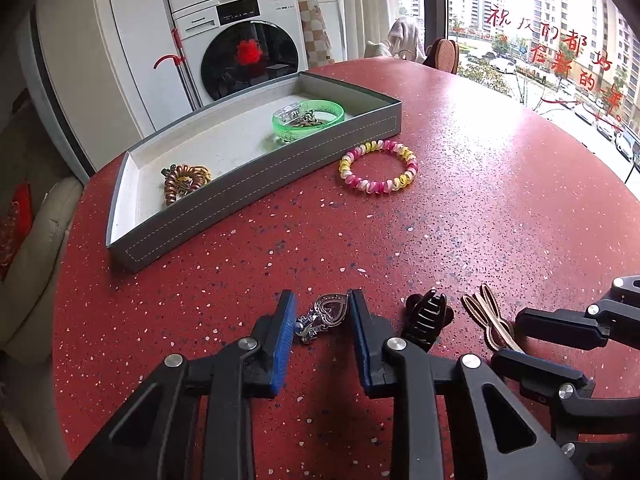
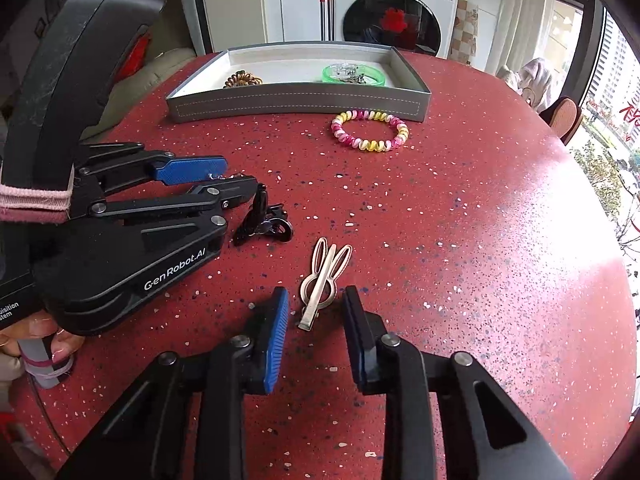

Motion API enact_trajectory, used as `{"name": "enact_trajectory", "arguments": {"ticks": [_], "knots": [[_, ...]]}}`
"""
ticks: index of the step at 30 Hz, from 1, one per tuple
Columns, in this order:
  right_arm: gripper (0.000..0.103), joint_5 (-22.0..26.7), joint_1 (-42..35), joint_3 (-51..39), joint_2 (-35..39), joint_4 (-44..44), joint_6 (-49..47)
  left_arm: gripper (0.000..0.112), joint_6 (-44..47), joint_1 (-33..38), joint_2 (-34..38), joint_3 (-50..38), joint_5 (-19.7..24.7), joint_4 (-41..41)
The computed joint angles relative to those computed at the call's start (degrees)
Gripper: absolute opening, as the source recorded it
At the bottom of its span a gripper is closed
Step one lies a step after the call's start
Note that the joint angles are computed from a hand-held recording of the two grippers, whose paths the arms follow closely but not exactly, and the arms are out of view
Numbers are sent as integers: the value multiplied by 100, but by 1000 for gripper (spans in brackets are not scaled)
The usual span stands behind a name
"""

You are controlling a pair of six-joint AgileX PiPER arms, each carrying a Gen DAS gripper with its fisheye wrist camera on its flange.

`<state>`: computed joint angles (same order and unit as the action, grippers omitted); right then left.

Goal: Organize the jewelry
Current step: 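Grasp the silver heart pendant with the left tool while the right tool grasps the beige bunny hair clip, then carry the heart pendant and bunny hair clip over the grey tray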

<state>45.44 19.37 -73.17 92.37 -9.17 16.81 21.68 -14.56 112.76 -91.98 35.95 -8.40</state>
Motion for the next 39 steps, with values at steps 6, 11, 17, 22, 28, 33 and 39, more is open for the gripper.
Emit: {"name": "enact_trajectory", "arguments": {"ticks": [6, 11, 17, 22, 28, 33, 39], "knots": [[9, -97, -172, 106, -93, 327, -193, 36, -276, 206, -47, 8, 163, -212], [9, -228, -443, 168, -166, 791, -502, 36, -310, 480, -162, 93, 250, -645], [9, -274, -716, 129, -238, 1182, -802, 36, -270, 691, -357, 313, 255, -958], [9, -263, -911, 73, -239, 1454, -963, 36, -408, 772, -488, 478, 189, -914], [9, -216, -1102, -19, -212, 1705, -1134, 36, -551, 813, -577, 504, 144, -857], [9, -121, -1243, -217, -107, 1929, -1284, 36, -685, 826, -563, 342, 143, -769], [9, 10, -1343, -642, 131, 2050, -1453, 36, -810, 841, -416, -47, 228, -705]]}}
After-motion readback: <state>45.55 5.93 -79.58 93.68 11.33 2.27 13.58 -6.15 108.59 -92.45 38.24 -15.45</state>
